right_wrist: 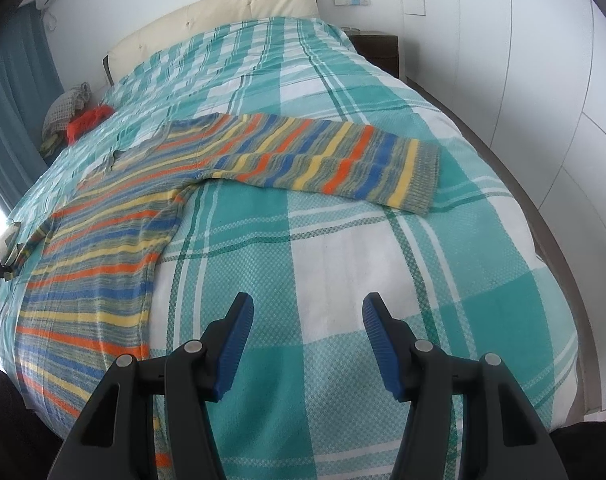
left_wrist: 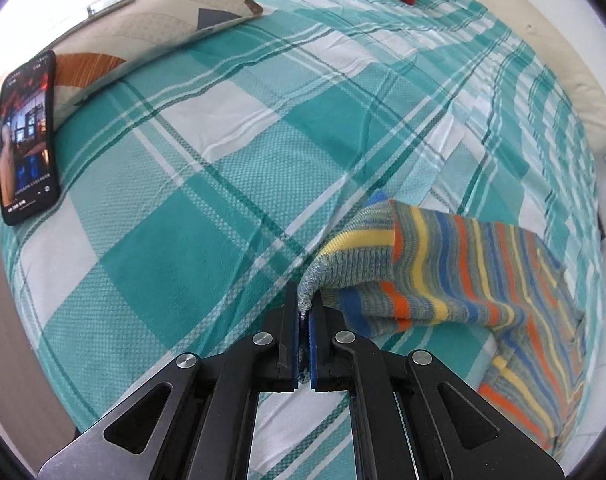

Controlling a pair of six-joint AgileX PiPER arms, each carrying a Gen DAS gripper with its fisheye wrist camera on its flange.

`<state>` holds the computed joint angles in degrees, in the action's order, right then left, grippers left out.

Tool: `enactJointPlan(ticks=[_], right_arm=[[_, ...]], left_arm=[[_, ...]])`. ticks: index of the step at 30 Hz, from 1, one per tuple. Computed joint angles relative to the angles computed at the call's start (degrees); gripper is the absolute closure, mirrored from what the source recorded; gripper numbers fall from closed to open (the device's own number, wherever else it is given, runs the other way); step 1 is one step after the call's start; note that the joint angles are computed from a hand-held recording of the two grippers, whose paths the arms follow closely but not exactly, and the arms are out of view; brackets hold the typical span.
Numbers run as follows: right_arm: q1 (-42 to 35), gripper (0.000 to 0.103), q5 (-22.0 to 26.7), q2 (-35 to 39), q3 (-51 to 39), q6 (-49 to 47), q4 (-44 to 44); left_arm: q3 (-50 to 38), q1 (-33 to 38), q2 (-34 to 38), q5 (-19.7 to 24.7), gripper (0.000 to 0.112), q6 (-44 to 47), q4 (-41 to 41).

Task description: Fold small clothes

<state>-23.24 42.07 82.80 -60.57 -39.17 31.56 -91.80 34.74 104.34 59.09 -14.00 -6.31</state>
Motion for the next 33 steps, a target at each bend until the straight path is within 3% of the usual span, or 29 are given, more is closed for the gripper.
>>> enactJointPlan(ticks=[1, 4, 8, 12, 13, 17, 19, 22, 24, 25, 26, 29, 33], right_arm=[[-0.1, 0.046, 0.0, 0.0, 0.0, 0.0, 0.1], [-0.6, 0.046, 0.2, 0.4, -0.2, 0.0, 0.7], [-1.4, 0.046, 0.6, 0.8, -0.5, 0.2, 1.0], [-1.2, 0.046, 0.4, 1.0, -0.6, 0.8, 0.5], [-1.1, 0.046, 0.4, 1.1, -0.7, 0.7, 0.5], [-0.2, 0.046, -0.1, 1.5, -0.6, 1.1, -0.3], [0.5, 0.046, -0.3, 1.5, -0.3, 1.6, -1.4], [1.7, 0.046, -1.0, 1.6, 0.0, 2.5, -3.5], [2.8, 0.046, -1.9, 1.3, 0.6, 3.3, -5.2], [3.3, 0.046, -2.4, 1.1, 0.8, 3.6, -6.0], [3.7, 0.046, -2.8, 0.9, 1.2, 4.0, -6.8], [4.5, 0.046, -3.5, 0.5, 1.7, 4.8, -8.3], [4.2, 0.046, -3.4, 0.1, 1.7, 3.9, -7.7]], left_arm=[[-1.2, -0.1, 0.6, 1.9, 0.111, -0.5, 1.5], [-6.5, -0.4, 5.2, 2.3, 0.111, -2.4, 4.1], [-9.5, 3.7, 6.8, 2.0, 0.106, 4.9, -6.5], [-7.1, 6.5, 4.8, 1.1, 0.089, 7.3, -6.5], [-5.1, 7.8, 3.7, 0.7, 0.082, 8.9, -7.9], [6.4, 12.4, -1.9, -2.2, 0.074, 19.4, -17.8], [9.4, 11.7, -2.8, -4.0, 0.059, 21.6, -19.5], [11.2, 8.6, -2.8, -9.0, 0.047, 18.9, -18.6], [11.8, 7.2, -2.3, -11.5, 0.052, 17.2, -19.4], [11.6, 6.4, -1.7, -12.0, 0.093, 16.3, -19.5], [10.0, 5.4, -0.2, -10.4, 0.104, 15.0, -18.4], [7.4, 2.1, -0.4, -7.2, 0.106, 11.0, -10.2], [5.8, 5.5, -1.3, -4.6, 0.106, 12.9, -8.7]])
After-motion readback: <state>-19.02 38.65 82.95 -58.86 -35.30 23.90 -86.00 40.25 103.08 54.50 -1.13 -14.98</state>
